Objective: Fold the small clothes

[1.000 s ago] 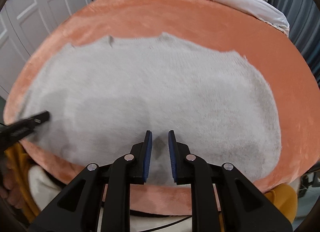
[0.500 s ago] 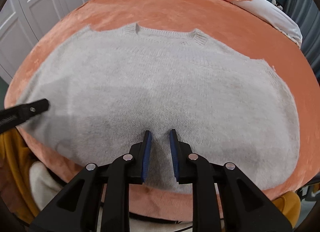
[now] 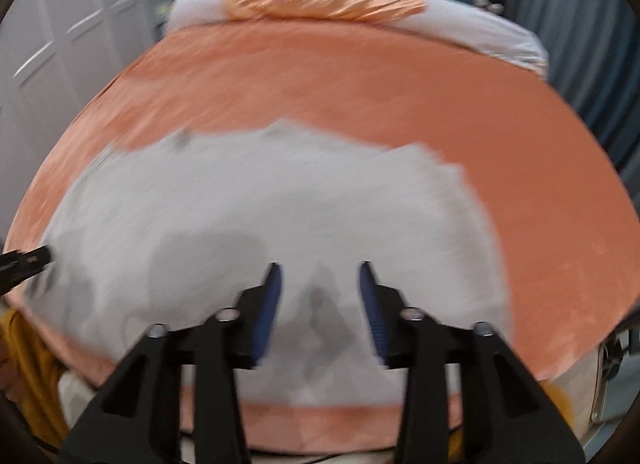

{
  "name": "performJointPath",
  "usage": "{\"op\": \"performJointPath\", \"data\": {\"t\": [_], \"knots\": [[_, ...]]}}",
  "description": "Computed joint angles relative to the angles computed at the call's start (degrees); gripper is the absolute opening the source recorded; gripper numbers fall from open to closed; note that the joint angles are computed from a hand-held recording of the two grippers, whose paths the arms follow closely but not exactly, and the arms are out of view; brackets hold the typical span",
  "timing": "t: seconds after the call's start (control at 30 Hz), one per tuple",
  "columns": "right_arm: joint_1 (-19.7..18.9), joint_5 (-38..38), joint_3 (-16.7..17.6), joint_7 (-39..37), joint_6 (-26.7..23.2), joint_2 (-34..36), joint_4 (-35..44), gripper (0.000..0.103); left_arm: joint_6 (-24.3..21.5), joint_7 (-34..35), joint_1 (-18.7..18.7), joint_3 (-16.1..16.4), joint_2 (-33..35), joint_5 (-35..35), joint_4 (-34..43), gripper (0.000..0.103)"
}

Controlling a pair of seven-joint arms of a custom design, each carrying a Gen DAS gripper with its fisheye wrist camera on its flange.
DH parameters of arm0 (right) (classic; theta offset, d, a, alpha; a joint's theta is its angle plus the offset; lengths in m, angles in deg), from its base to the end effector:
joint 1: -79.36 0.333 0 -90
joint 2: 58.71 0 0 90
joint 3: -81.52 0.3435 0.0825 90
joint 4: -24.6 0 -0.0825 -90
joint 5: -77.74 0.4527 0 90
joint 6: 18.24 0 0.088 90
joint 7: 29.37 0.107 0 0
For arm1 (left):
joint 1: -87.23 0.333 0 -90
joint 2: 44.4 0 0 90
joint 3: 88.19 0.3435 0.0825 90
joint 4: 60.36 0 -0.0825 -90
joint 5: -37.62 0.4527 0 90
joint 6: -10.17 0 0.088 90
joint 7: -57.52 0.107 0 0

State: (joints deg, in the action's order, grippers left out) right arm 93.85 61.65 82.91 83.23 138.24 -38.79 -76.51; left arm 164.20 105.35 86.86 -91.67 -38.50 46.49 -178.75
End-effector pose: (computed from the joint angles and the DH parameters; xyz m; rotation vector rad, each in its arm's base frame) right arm 0.7267 0.2157 0.4279 -1.9339 1.7482 -0.5794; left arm 0.6653 -0.0489 0.4299 -2.4335 1.3632 -0.6346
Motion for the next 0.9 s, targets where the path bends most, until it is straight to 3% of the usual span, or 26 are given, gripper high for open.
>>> {"op": "performJointPath", "data": {"t": [0.13, 0.23, 0.33, 0.4, 0.47, 0.5, 0.53, 0.63, 0.7, 0.77, 0.8, 0.83, 0.9], "knots": [[-3.0, 3.0, -1.1, 1.7, -0.1, 3.9, 4.6, 0.052, -0.1, -0.1, 0.4, 1.5, 5.1, 1.6, 6.4, 0.054], [-6.9, 9.2, 1.4, -1.1, -1.5, 7.7, 8.6, 0.052, -1.6, 5.9, 2.3, 0.2, 10.1, -6.2, 11.9, 0.059], [-8.2, 12.7, 2.5, -3.4, -5.1, 11.9, 13.5, 0.052, -4.8, 9.8, 3.0, -0.3, 14.8, -11.9, 17.2, 0.059], [-7.9, 13.1, 2.5, -4.3, -5.9, 13.4, 15.1, 0.052, -4.4, 9.0, 1.4, 1.2, 16.3, -10.6, 18.8, 0.058], [-6.9, 12.3, 1.8, -5.0, -6.0, 14.2, 16.2, 0.041, -4.5, 8.5, 0.0, 2.4, 17.3, -8.6, 20.3, 0.039], [-6.0, 11.2, 1.1, -4.8, -5.6, 14.2, 16.4, 0.024, -4.9, 9.2, 0.1, 2.2, 17.7, -8.9, 21.0, 0.018], [-6.1, 10.8, 1.3, -5.9, -4.4, 14.1, 16.3, 0.007, -5.4, 9.9, 0.3, 2.0, 18.2, -9.3, 21.8, 0.007], [-8.0, 13.0, 3.5, -8.7, 4.4, 11.4, 13.2, 0.006, -2.3, 9.8, -0.3, 2.6, 17.5, -8.9, 21.5, 0.004], [-12.9, 19.1, 9.5, -13.8, 13.6, 8.1, 9.1, 0.006, 2.6, 7.8, -1.2, 3.9, 15.0, -7.4, 19.5, 0.004], [-13.9, 22.1, 10.6, -15.4, 18.4, 6.8, 7.8, 0.006, 7.0, 3.8, -2.7, 6.0, 12.5, -5.0, 17.2, 0.004], [-12.6, 18.2, 8.2, -10.7, 18.8, 7.0, 8.0, 0.006, 6.9, 0.7, -4.2, 7.9, 12.5, -1.8, 17.3, 0.004], [-9.3, 17.7, 3.8, -8.9, 16.0, 8.4, 9.8, 0.006, 4.3, -1.6, -5.5, 9.8, 13.7, 2.1, 18.8, 0.004], [-8.0, 15.9, 1.0, -5.8, 5.5, 13.7, 15.8, 0.006, -1.4, -0.6, -4.2, 8.6, 17.9, 2.5, 22.6, 0.004]]}}
